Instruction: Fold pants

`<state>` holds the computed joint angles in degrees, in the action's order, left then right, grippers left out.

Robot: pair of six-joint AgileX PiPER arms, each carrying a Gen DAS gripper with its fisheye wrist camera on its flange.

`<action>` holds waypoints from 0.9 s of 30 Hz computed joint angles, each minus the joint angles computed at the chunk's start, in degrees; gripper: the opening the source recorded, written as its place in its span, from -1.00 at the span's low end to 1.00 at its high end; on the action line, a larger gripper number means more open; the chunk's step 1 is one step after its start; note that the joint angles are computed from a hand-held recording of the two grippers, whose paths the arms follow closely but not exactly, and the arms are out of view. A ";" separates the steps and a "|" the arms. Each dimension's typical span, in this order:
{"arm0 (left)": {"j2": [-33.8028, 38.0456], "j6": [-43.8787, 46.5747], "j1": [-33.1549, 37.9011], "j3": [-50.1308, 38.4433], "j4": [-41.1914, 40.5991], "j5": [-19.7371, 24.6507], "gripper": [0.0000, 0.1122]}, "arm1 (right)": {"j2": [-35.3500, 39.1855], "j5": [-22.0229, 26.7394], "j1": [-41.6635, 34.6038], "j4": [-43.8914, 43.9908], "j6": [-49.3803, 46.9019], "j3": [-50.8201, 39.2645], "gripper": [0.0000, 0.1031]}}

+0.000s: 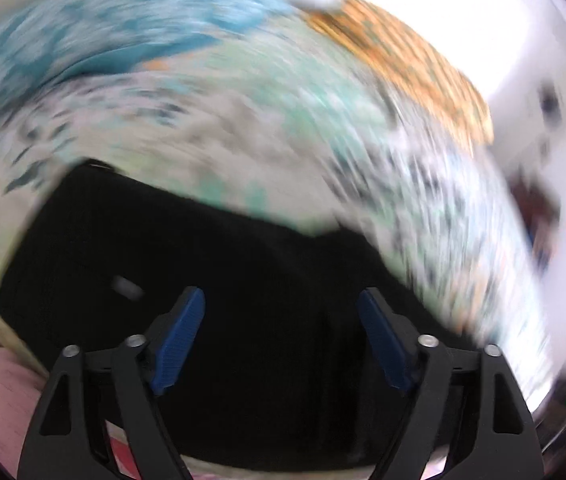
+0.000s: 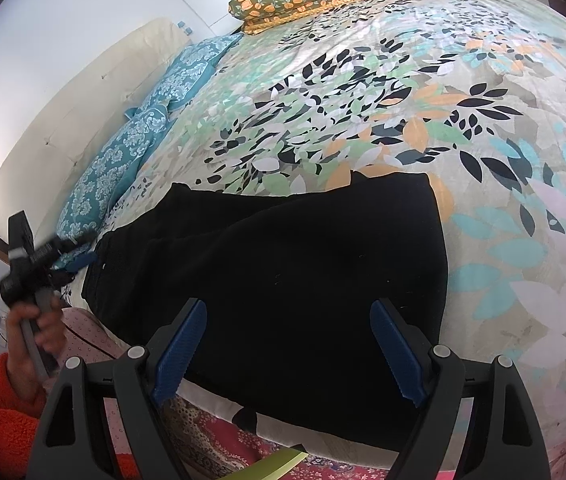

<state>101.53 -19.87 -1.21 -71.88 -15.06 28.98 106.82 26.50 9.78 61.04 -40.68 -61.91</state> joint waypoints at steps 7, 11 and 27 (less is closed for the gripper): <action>11.80 -4.52 11.45 -18.19 10.24 19.72 0.60 | 0.97 1.26 -1.09 4.82 -3.08 -0.13 0.63; 19.81 -2.58 10.91 -26.24 13.83 27.58 0.63 | 0.54 0.89 -1.04 4.79 -3.02 0.32 0.63; 22.21 4.22 16.41 -20.55 0.69 23.80 0.83 | 0.66 0.71 -1.11 3.86 -1.87 0.29 0.63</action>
<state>123.74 -15.66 15.20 -92.43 -14.37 52.79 107.48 27.22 8.67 64.90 -42.55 -61.62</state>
